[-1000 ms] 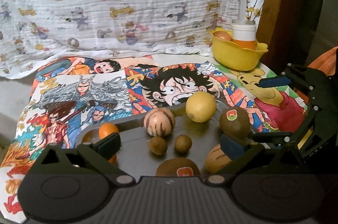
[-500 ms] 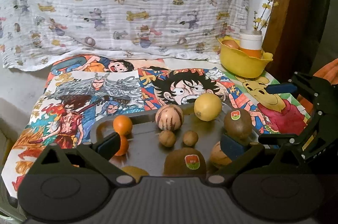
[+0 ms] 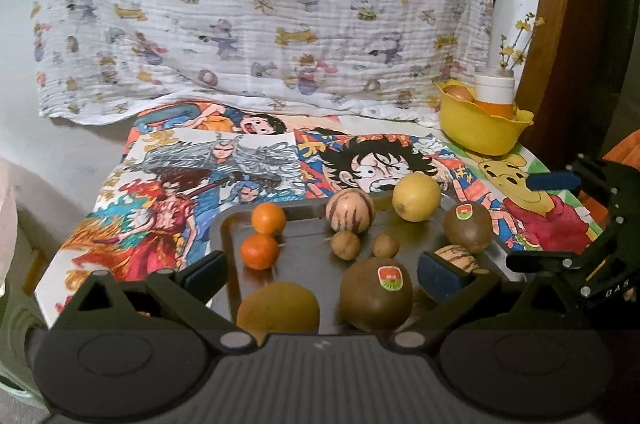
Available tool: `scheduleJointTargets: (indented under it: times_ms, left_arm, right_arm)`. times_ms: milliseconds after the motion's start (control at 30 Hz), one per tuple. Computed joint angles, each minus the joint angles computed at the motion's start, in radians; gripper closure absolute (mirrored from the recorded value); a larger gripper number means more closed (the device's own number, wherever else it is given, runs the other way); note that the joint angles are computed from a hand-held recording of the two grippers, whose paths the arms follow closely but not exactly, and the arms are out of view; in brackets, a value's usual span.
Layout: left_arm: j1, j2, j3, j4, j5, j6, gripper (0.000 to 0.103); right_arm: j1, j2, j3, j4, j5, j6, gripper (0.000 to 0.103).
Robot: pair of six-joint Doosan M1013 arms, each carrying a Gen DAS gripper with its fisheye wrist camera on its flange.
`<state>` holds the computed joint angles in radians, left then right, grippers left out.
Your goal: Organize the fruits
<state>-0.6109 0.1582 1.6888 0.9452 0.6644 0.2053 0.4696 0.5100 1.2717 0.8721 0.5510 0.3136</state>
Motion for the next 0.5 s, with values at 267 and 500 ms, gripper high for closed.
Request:
scheduleJointTargets:
  times_ms: [267,500]
  left_arm:
    - [-0.037,-0.018,0.045,0.093,0.033,-0.177,0.001]
    - [-0.075,-0.020,0.072,0.160,0.086,-0.302,0.001]
  right_arm:
    - [0.011,-0.037,0.083,0.107,-0.092,0.061,0.001]
    - [0.024,-0.064,0.138,0.097,-0.177,0.159,0.001]
